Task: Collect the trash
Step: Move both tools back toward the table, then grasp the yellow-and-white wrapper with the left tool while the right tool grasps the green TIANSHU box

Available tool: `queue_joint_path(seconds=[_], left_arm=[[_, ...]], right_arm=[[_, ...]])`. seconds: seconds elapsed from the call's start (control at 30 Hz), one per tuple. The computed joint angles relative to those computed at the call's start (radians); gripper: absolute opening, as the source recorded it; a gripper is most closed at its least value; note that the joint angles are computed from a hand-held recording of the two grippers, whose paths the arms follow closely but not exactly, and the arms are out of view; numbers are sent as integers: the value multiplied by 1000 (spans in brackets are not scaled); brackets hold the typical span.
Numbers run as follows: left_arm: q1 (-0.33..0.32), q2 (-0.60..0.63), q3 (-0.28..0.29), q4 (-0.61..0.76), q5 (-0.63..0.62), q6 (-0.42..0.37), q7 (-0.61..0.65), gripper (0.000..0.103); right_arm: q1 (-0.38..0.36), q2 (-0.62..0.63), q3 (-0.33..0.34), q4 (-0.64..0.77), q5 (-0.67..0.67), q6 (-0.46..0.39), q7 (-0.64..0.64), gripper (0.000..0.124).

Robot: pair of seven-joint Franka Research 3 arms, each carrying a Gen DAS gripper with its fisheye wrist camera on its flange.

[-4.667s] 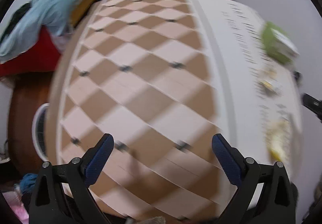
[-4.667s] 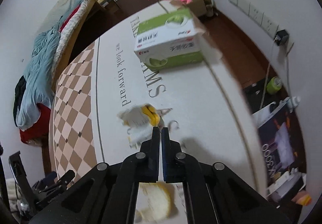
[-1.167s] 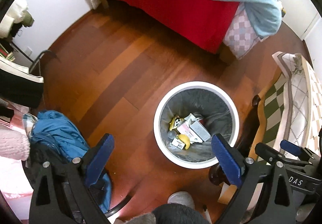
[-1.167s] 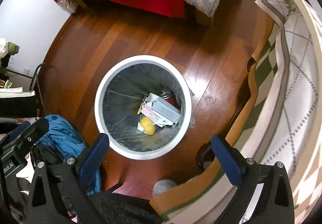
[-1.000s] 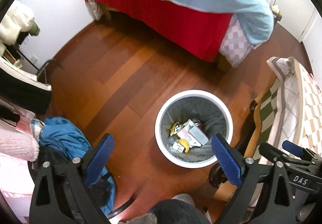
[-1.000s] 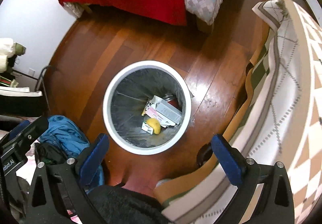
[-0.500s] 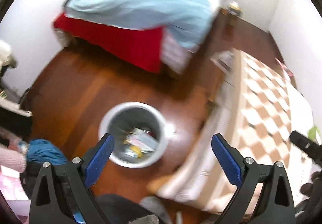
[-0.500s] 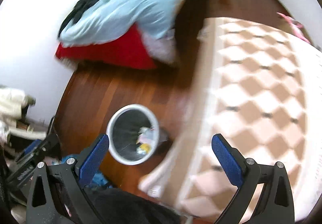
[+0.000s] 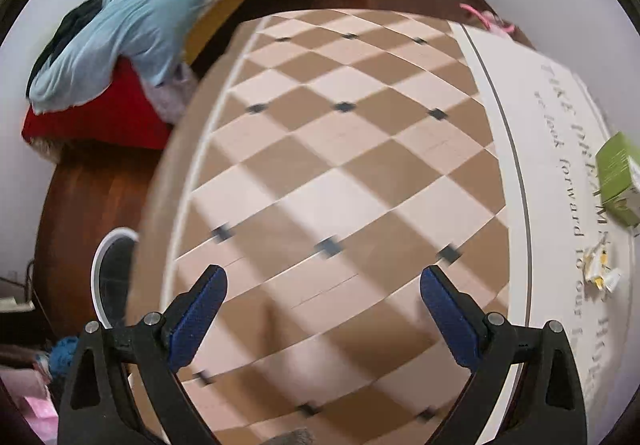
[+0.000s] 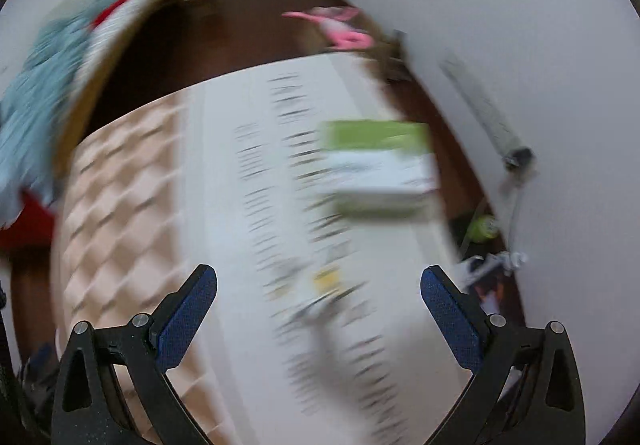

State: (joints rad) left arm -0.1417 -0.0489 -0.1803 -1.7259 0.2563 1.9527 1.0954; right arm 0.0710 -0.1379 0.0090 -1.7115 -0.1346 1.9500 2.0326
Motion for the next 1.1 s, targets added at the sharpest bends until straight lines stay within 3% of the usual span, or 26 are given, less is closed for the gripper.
queue_joint_path(seconds=[0.1,0.27,0.4,0.5,0.67,0.9,1.1], left_arm=[[-16,68,-15,52,45,-25,-21,99],[-33,116,-14,90,68,-54,-37,100],[-41,122,-16,102,50,-59,-29,100],[-48,86,-26,74,-11,2,14,100],[-88,51,-57,43,-181,112,247,100],[-148,126,-90,126,-269,123,397,98],[-186,211,-105,213,-248,119,402,97]], right_arm=[[-33,72,-46,38,55,26,-50,103],[-40,182,-60,117,130,63,-100,103],[-21,269,-62,176,111,15,-81,103],[-14,203,-67,77,94,100,-89,90],[-54,2,-79,-150,156,192,-117,90],[-143,-223,-81,-377,156,202,-117,90],[-190,-273,-81,-441,184,216,-117,90]])
